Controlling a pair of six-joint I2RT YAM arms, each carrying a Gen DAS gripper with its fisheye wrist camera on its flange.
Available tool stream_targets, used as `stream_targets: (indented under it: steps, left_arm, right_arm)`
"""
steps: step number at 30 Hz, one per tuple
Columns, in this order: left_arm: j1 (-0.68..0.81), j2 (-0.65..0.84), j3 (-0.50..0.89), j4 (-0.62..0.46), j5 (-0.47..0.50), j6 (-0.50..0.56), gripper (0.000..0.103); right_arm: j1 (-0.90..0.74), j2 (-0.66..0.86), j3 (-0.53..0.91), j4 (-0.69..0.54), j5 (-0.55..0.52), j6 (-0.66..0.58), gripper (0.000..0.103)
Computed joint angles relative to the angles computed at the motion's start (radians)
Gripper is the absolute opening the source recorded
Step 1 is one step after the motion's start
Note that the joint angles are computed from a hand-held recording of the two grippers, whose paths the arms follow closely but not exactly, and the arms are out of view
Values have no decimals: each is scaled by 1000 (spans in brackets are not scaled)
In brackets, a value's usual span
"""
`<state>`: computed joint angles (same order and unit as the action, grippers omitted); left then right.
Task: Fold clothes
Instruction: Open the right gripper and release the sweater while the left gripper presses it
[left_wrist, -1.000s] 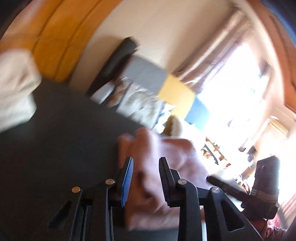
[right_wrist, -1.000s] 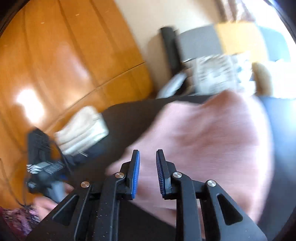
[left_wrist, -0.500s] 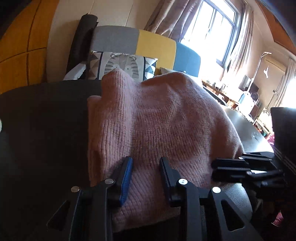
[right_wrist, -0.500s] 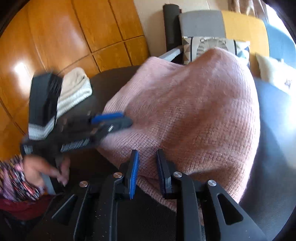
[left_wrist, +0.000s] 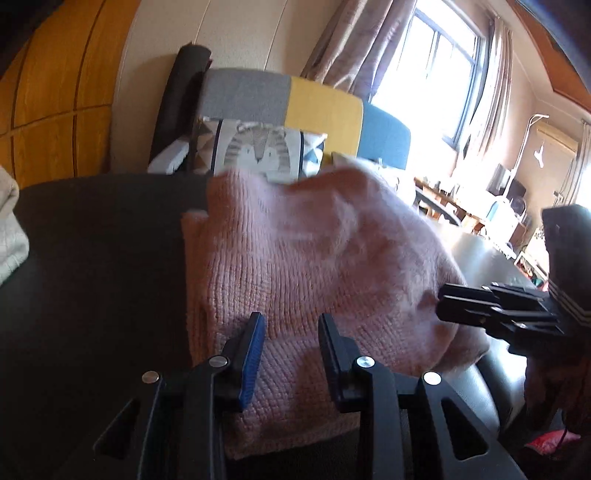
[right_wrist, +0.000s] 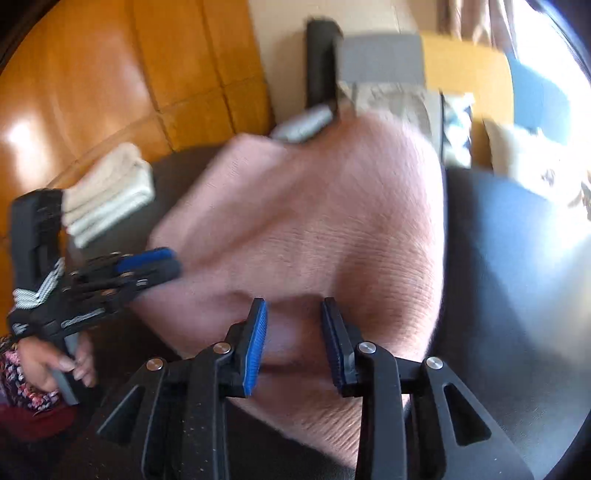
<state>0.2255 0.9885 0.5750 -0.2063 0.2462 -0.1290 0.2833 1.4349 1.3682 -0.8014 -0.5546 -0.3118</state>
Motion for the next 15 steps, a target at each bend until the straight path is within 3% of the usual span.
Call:
stream_targets:
  steps: [3,5,10,11,15]
  left_arm:
    - [4,-1,35,-3,-4,-16,30]
    - [13,17,56,-4,11,-16,30]
    - [2,48,65,-52,-21,-16,30]
    - [6,38,52,-55,-11,-24,30]
    - [14,15,12,-32,-1,-40,30]
  right_arm:
    - [-32,-75,-48,30,-29,38,33]
    - [-79,-99,-38,-35,-69,4,33]
    - [-75,-119,-9,-184,-23,-215,33]
    - [-67,-135,-30,-180,0,-249,33]
    - [76,-220,-194,36,185,-253,33]
